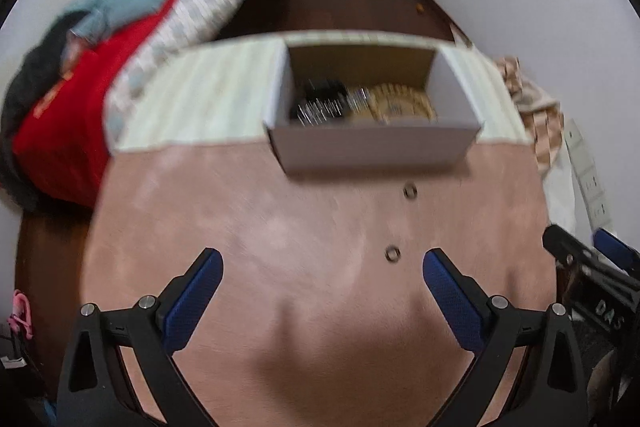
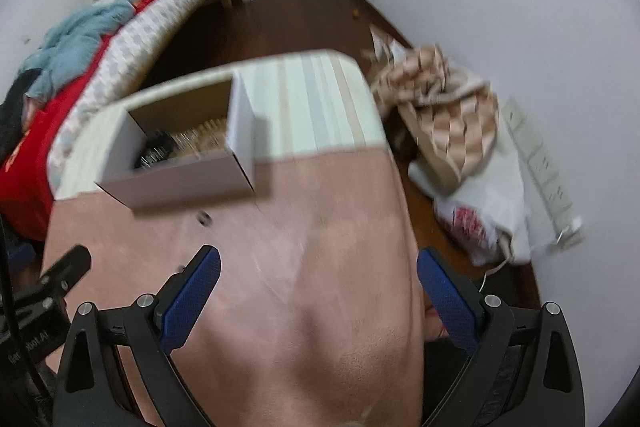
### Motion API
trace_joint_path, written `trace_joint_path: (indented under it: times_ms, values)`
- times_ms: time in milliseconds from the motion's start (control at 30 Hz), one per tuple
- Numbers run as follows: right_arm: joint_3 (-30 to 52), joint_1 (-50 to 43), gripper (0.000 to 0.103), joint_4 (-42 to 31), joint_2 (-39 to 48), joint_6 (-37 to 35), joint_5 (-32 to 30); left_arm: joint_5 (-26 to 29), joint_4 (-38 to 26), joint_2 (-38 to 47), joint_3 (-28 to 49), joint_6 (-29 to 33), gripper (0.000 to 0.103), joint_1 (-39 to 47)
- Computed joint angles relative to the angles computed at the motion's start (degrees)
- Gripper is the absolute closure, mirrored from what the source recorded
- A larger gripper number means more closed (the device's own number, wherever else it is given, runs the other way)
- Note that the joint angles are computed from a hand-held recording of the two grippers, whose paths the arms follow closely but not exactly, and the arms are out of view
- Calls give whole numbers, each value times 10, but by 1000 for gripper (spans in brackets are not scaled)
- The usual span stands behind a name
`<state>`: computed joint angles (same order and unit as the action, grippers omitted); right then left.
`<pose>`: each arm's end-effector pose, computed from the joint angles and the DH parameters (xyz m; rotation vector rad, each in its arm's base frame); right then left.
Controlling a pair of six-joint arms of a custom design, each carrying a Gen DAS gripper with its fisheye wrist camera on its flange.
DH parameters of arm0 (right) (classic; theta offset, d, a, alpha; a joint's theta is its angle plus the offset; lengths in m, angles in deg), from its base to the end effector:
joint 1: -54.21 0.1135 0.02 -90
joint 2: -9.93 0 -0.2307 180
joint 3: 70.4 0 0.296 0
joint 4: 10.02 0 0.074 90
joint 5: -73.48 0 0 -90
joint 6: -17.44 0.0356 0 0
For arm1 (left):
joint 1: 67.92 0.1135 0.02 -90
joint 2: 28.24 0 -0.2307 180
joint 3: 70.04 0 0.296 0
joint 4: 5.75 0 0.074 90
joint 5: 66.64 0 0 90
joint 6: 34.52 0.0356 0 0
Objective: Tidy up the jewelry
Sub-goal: 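Lift both open tools out of the box and move toward the black rings, then grasp a small black ring from the table with the left tool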
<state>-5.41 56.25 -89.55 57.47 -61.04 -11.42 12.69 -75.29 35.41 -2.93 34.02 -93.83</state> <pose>0.1979 0.0039 0.2757 0.2480 2.6358 -0.0394 0.2343 -0.1065 0.2385 0.0512 2.6862 0.0011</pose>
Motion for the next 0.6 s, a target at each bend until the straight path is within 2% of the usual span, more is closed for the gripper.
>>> trace_joint_path:
  times_ms: [33, 67, 100, 167, 267, 333, 367, 600]
  values:
    - [-16, -8, 18, 8, 2, -4, -5, 9, 10, 11, -7, -1, 2, -3]
    - [-27, -15, 28, 14, 2, -9, -11, 12, 15, 18, -9, -2, 5, -6]
    - [-39, -23, 34, 23, 4, -15, -19, 16, 23, 30, -13, -4, 12, -13]
    - [-56, -33, 36, 37, 8, -21, -28, 17, 38, 52, -17, -6, 19, -27]
    - [-71, -38, 36, 52, 13, -25, -30, 18, 55, 75, -22, -10, 20, -43]
    - [-74, -39, 36, 59, 20, -23, -32, 19, 63, 87, -22, -12, 32, -53]
    - [-74, -40, 36, 61, 23, -22, -32, 21, 64, 95, -16, -10, 43, -53]
    - [-70, -56, 36, 69, 35, -30, -36, 25, 88, 109, -18, -11, 69, -64]
